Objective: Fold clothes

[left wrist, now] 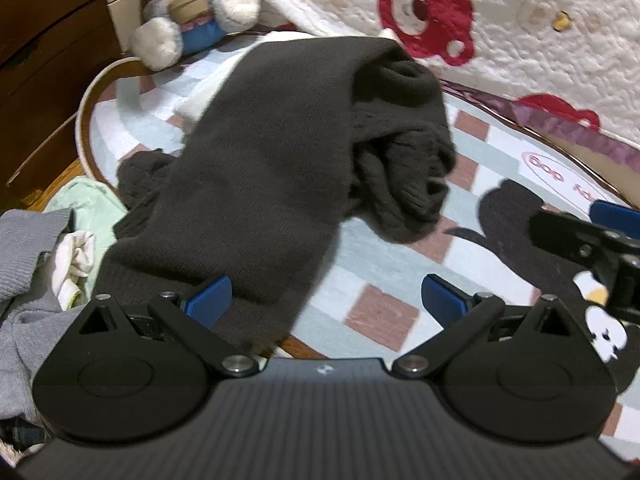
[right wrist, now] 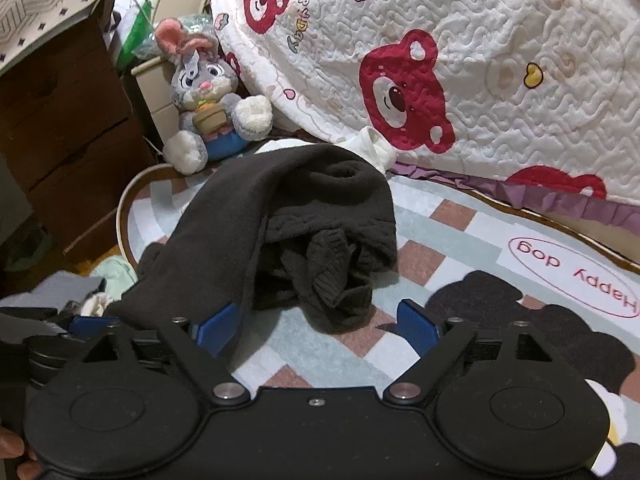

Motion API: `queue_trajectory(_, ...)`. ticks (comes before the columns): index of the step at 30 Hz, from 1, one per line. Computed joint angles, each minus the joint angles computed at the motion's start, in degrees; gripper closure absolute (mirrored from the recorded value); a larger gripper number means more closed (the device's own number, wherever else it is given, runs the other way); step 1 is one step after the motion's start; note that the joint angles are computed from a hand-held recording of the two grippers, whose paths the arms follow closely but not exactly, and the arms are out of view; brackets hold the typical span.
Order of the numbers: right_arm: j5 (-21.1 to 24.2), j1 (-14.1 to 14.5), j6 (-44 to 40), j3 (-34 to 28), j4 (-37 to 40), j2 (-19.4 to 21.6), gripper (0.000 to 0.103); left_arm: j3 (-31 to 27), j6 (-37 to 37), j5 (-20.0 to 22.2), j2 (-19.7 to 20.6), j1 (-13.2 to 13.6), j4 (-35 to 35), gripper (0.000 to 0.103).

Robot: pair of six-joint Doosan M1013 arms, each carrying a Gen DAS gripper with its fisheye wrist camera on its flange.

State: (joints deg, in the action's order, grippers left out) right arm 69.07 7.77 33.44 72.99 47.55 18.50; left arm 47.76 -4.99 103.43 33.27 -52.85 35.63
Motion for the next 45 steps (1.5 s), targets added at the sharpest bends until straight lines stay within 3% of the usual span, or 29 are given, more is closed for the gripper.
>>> queue_trajectory(6,2.27,0.43,-4.06,-2.62,1.41,3.41,0.013,3.98,-0.87,3.82,-1.28,0.12,3.47,0.000)
queue_trajectory(10,7.07,1.09,-3.22,-6.52,2.78,7.14,0.013,6.11,-2.66,0.73,-2.17,1.39,1.64,0.002)
queue_trajectory(11,7.69,1.38,-3.07,-7.39,2.94,8.07,0.013,6.82,-3.31,-1.21,-2.47,1.86,1.12,0.006)
queue_trajectory(14,7.57,2.51,-1.41,-9.44,2.79,10.66,0.013,9.04,-4.43,-6.57,-3.32,3.76,-1.04,0.033)
queue_trajectory(17,5.94,3.63,0.42,-10.57,1.97,12.49,0.013,8.17,-1.75,-7.61,-2.27,5.38,-1.01,0.040)
queue_trajectory(24,4.05,5.04,0.19,-10.75,0.68,13.84,0.013,7.74,0.61,-7.20,-1.23,6.57,0.98,0.039)
queue_trajectory(33,-1.19,6.24,3.29,-11.20,-1.88,15.20,0.013,13.66,-2.81,-9.80,-3.13,6.77,-1.52,0.041)
queue_trajectory(35,-1.90,6.72,4.68,-11.77,-3.16,15.96,0.013,15.08,-4.15,-11.53,-3.61,6.86,-2.92,0.048)
queue_trajectory(39,-3.15,7.63,5.82,-12.38,-4.73,17.26,0.012,16.20,-8.27,-10.17,-3.83,6.90,-3.28,0.048)
queue_trajectory(43,-1.42,7.61,12.83,-14.51,-3.11,19.96,0.006,18.43,-12.46,-11.82,-5.03,6.54,-1.90,0.042)
queue_trajectory(45,-1.49,7.28,14.71,-14.47,-0.11,20.93,0.002,19.12,-12.43,-13.31,-5.31,6.63,-2.10,0.028)
